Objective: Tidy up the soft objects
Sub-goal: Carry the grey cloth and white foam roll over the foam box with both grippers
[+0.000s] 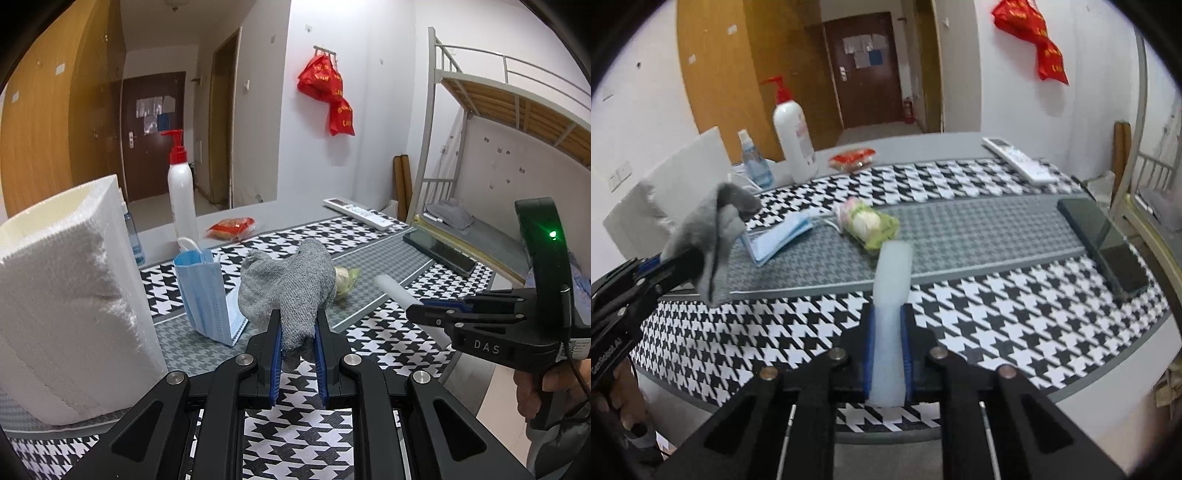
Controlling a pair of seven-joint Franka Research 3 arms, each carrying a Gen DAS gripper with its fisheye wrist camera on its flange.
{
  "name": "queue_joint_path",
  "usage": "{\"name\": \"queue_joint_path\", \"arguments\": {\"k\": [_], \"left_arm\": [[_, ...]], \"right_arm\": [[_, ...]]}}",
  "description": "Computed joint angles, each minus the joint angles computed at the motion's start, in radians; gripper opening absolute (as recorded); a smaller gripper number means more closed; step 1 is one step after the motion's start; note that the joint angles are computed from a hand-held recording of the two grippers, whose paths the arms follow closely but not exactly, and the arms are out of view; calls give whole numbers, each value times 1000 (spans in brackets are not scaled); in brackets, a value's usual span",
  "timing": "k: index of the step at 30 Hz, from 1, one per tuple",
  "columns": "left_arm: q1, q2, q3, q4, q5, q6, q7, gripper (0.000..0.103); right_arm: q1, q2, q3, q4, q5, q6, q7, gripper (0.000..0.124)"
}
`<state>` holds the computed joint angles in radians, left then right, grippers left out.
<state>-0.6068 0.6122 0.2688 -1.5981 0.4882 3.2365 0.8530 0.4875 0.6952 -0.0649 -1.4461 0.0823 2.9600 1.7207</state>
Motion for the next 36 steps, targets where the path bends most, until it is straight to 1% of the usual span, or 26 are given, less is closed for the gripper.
{"name": "queue_joint_path", "arguments": {"k": [2, 3, 6, 9, 11, 14, 20, 22, 23, 24, 28, 29, 31, 32, 33, 34, 36], "left_arm": [[-17, -5, 21, -5, 1, 5, -4, 16], [-39, -8, 49, -13, 1, 12, -12, 16], [-63, -20, 78, -30, -5, 23, -16, 16], [-99, -32, 120, -48, -19, 37, -15, 16], [-128, -37, 153, -60, -33, 48, -10, 16], [-191, -40, 224, -75, -64, 59, 4, 16], [-256, -43, 299, -87, -124, 58, 41, 16], [-259, -43, 302, -83, -139, 59, 54, 16], [-281, -40, 330, -86, -150, 63, 55, 16], [-293, -38, 344, -87, -159, 65, 61, 16], [-321, -37, 380, -90, -199, 72, 88, 16], [-319, -41, 378, -92, -207, 75, 97, 16], [-294, -51, 348, -91, -219, 77, 120, 16], [-294, -51, 348, -90, -228, 78, 128, 16], [-319, -48, 378, -99, -242, 84, 133, 16], [-334, -45, 395, -101, -257, 86, 141, 16], [-343, -43, 406, -98, -282, 82, 159, 16]], "right_arm": [[-2, -5, 9, -7, 1, 24, -12, 16], [-5, -10, 14, -14, 9, 41, -13, 16], [-6, -15, 18, -17, 17, 61, -30, 16], [-15, -19, 33, -16, 25, 77, -62, 16], [-20, -21, 42, -16, 31, 87, -87, 16], [-31, -24, 59, -14, 46, 103, -121, 16], [-41, -25, 84, 5, 72, 124, -184, 17], [-44, -25, 92, 10, 81, 130, -204, 17], [-47, -25, 97, 13, 84, 131, -215, 17], [-48, -26, 101, 13, 89, 136, -224, 17], [-63, -24, 128, 28, 110, 145, -265, 17], [-63, -23, 131, 32, 113, 147, -274, 17], [-68, -19, 141, 42, 121, 147, -292, 17], [-70, -17, 145, 48, 124, 148, -301, 17], [-71, -15, 148, 53, 128, 147, -308, 17], [-76, -13, 156, 59, 132, 147, -319, 17], [-80, -7, 166, 71, 139, 146, -338, 17]]}}
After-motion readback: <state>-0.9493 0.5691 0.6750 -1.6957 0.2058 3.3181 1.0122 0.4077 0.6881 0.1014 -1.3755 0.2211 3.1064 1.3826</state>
